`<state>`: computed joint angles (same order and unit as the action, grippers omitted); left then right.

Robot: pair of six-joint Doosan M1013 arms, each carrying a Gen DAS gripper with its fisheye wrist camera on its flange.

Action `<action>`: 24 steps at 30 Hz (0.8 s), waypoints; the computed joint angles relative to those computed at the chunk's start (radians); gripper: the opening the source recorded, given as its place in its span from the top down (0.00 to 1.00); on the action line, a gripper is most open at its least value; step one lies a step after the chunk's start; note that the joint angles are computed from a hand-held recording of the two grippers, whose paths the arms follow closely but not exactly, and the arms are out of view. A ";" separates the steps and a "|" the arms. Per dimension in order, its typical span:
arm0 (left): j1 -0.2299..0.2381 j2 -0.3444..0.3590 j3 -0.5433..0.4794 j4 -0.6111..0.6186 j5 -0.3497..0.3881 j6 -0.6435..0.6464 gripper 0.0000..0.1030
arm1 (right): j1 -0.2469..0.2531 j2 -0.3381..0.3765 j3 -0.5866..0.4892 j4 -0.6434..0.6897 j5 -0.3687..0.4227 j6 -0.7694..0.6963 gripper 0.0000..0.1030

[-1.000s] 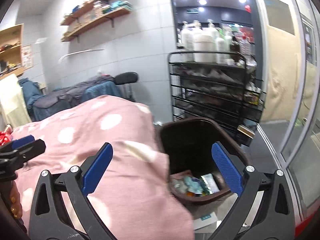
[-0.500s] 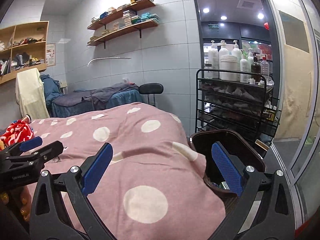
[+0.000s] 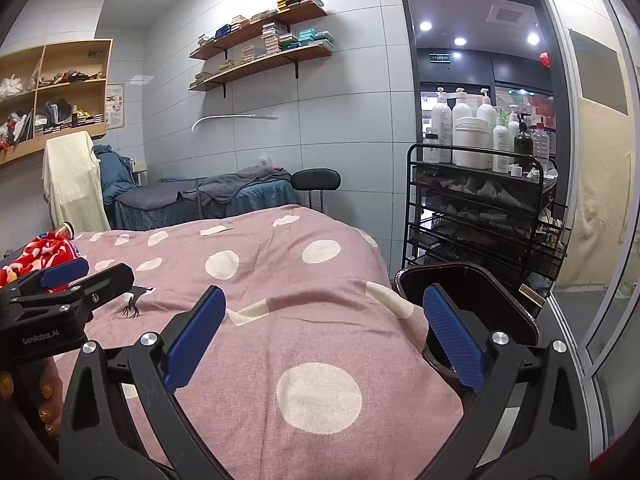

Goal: Collect trash

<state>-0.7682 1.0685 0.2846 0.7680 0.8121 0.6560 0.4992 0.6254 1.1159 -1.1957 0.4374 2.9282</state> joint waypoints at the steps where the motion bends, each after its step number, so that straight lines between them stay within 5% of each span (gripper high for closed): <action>1: 0.000 0.000 0.000 0.001 0.001 -0.001 0.05 | 0.000 0.000 0.000 0.004 0.001 -0.003 0.05; 24: -0.001 -0.015 0.027 0.008 -0.015 -0.019 0.05 | -0.001 0.002 -0.003 0.032 0.004 -0.031 0.05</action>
<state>-0.7693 1.0531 0.3117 0.7764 0.7975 0.6370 0.4978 0.6274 1.1126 -1.1634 0.4410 2.8976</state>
